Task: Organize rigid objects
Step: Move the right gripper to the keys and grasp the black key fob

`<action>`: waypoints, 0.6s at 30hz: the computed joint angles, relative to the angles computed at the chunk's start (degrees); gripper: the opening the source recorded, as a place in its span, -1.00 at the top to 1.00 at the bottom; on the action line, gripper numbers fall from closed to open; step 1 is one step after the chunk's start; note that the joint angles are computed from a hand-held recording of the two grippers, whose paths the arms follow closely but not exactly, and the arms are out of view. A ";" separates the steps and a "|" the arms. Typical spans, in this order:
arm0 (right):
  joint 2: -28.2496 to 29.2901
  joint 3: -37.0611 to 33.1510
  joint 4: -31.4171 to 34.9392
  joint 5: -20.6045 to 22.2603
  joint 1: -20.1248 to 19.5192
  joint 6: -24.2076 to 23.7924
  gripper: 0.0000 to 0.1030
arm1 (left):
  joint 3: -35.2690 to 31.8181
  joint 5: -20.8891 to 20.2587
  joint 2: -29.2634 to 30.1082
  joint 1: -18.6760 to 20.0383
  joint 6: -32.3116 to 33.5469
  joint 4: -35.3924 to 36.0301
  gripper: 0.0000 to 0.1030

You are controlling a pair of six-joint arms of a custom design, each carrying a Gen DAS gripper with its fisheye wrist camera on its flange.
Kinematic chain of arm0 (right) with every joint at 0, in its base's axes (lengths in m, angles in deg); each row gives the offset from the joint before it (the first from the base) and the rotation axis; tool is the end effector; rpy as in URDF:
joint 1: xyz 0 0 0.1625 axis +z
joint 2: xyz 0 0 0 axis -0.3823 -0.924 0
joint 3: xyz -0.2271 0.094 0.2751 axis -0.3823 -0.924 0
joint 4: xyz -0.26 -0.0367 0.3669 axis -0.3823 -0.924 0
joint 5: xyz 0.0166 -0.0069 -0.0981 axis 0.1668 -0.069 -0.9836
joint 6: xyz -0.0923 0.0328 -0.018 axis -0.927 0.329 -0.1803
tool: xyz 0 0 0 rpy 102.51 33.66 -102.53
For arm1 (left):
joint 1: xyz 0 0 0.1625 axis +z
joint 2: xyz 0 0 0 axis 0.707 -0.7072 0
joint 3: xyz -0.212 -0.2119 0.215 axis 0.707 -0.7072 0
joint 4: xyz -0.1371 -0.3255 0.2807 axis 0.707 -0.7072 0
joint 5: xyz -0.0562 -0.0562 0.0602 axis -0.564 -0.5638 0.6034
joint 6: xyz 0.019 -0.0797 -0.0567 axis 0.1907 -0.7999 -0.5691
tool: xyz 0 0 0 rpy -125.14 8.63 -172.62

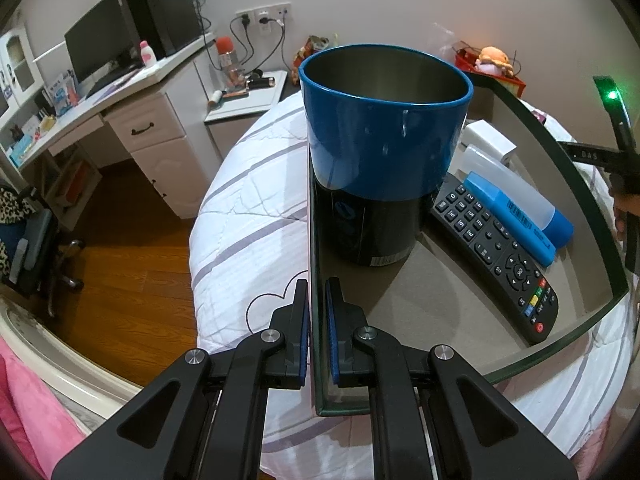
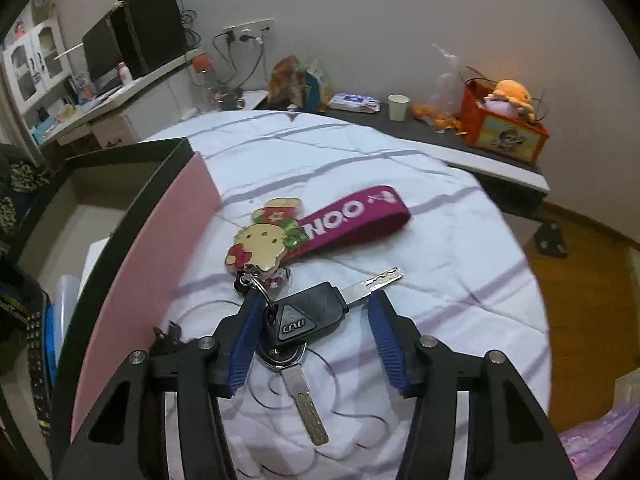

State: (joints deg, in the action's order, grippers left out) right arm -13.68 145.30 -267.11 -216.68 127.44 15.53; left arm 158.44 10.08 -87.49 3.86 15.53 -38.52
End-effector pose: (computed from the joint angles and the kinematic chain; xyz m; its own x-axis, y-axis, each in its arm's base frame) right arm 0.1769 -0.3912 0.0697 -0.7223 -0.1152 0.6819 -0.4768 0.7972 -0.3703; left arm -0.0192 -0.3478 0.2044 -0.6491 0.1013 -0.7539 0.4896 0.8142 -0.3122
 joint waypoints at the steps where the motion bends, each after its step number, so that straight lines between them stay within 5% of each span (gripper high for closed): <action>1: 0.15 0.07 -0.54 -0.40 0.18 -0.99 -0.07 | -0.01 -0.14 -0.07 0.01 -0.06 0.04 0.85; 11: 5.59 -2.80 -3.45 -2.27 2.25 -12.08 -0.07 | 0.04 -0.47 -0.37 0.04 0.20 0.21 0.85; 16: 5.78 -3.80 -1.50 -2.44 2.28 -12.67 -0.07 | 0.15 -0.68 -0.50 0.11 0.33 -0.01 0.84; 18: 5.25 -3.54 -0.84 -1.66 1.96 -12.55 0.18 | -0.09 -0.92 0.10 0.44 0.68 -0.74 0.84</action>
